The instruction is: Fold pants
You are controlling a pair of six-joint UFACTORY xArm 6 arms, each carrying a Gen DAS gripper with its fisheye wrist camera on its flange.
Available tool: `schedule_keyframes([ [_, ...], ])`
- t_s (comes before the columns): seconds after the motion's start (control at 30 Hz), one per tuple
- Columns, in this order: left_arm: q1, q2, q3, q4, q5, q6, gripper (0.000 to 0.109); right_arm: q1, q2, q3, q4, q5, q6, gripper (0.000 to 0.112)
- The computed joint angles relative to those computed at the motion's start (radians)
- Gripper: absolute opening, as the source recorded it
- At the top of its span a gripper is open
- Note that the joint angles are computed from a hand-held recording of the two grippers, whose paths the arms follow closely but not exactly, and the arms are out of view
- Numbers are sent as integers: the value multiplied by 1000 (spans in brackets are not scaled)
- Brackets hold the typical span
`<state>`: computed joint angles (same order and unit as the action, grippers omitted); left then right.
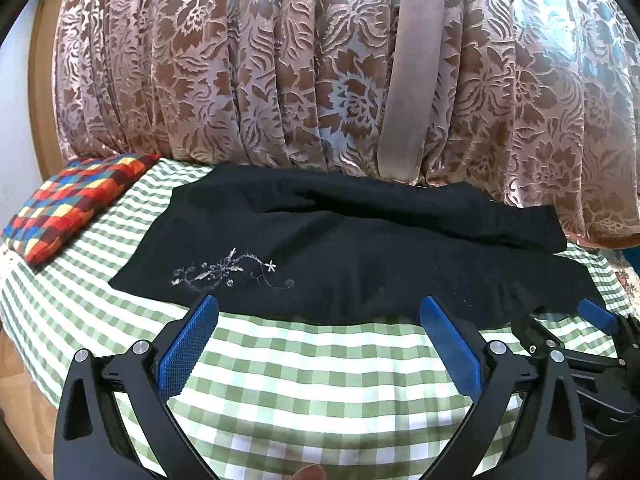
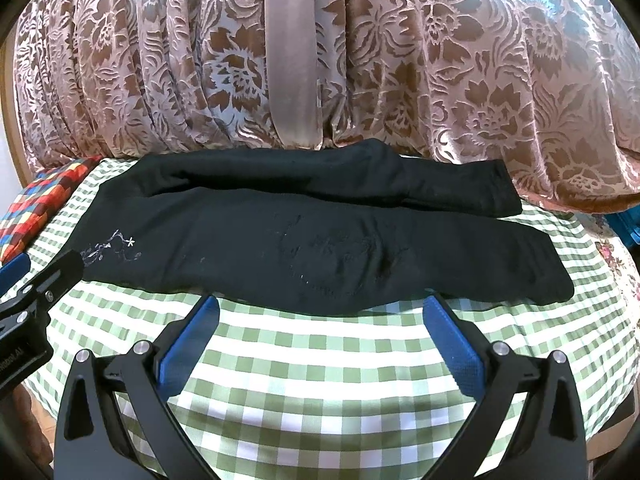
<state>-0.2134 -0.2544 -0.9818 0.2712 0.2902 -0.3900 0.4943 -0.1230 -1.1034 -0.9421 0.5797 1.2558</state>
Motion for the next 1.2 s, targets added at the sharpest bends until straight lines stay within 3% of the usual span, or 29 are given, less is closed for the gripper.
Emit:
schedule_keyframes([
  [0.13, 4, 6, 0, -62, 8, 39, 100, -5, 4, 3, 20, -19, -19, 101],
  [0.67, 20, 14, 1, -27, 20, 16, 100, -34, 1, 30, 160, -94, -105, 101],
  [0.83, 26, 15, -1, -40, 31, 29, 100, -48, -2, 51, 283, -147, -188, 101],
  [1.2, 34, 17, 0, -33, 38, 23, 100, -52, 1, 58, 344, -162, -226, 101],
])
